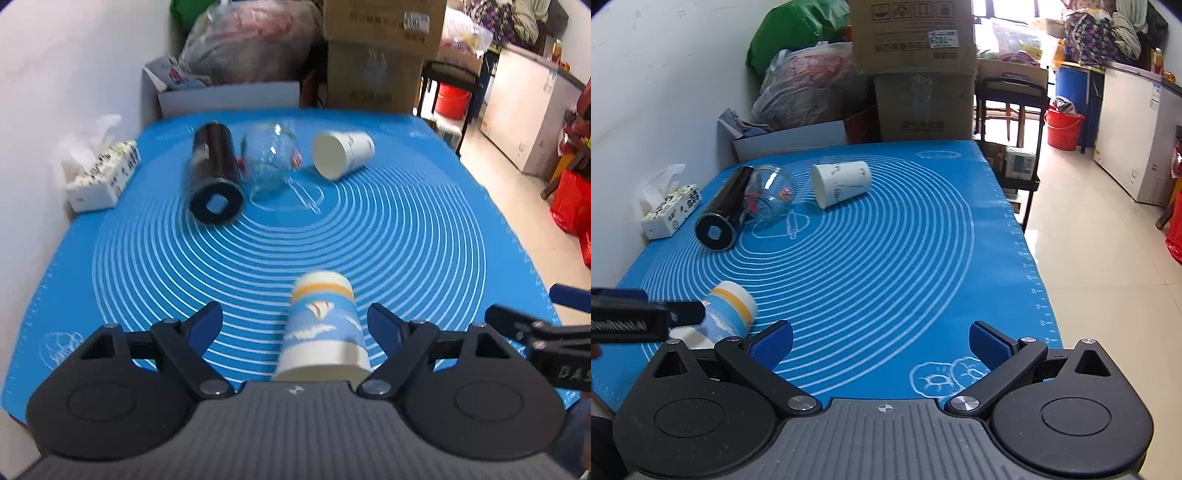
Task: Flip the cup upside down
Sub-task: 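Close the right tool on the cup while the left tool opens and releases it, then rotate the cup in the right tool so its bottom faces up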
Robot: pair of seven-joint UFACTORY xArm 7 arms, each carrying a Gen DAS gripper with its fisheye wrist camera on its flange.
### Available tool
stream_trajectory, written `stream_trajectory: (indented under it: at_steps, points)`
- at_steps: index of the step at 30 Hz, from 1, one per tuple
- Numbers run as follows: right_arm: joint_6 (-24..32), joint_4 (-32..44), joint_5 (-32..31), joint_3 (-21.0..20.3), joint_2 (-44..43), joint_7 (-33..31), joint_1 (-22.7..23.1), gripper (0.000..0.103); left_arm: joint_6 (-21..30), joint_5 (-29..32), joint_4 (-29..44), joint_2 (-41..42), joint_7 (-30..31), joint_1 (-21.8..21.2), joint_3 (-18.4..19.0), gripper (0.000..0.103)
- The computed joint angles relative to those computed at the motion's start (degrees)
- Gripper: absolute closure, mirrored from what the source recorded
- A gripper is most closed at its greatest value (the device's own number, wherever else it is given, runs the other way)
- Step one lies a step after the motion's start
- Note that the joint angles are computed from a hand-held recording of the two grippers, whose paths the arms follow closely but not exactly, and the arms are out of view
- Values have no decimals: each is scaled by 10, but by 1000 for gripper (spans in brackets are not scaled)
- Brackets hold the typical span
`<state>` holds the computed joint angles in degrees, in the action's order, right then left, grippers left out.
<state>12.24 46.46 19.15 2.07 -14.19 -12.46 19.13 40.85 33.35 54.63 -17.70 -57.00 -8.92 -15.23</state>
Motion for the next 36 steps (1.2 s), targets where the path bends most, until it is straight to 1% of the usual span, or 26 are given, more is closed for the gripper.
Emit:
stream_trajectory:
  at_steps: [2,6,10,14,17,20,24,28,33,36]
  points:
    - [4,6,-3,5,0,3,2,0,1,3,-5,-14,1,4,4,15]
    - [26,26,-4,13,3,7,11,0,1,10,-25,-45,2,22,8,14]
    - [38,42,-8,27,5,19,18,0,-11,3,-57,-82,22,40,17,14]
    - [72,73,0,37,18,36,28,0,-27,4,-92,-114,52,63,18,11]
    - [96,101,-31,59,36,73,22,0,-46,4,-119,-132,70,81,20,10]
    - [102,119,-60,76,55,104,23,0,-72,-12,-146,-145,88,94,30,10]
    - [132,159,-90,89,91,145,27,1,-97,-34,-165,-143,114,113,37,10]
    - [185,221,-141,94,140,191,29,5,-114,-39,-175,-136,132,134,36,10]
    - [252,287,-145,91,190,196,32,10,-138,-40,-170,-110,138,160,37,10]
    - [289,323,-152,91,222,197,36,17,-149,-31,-162,-91,135,172,34,10]
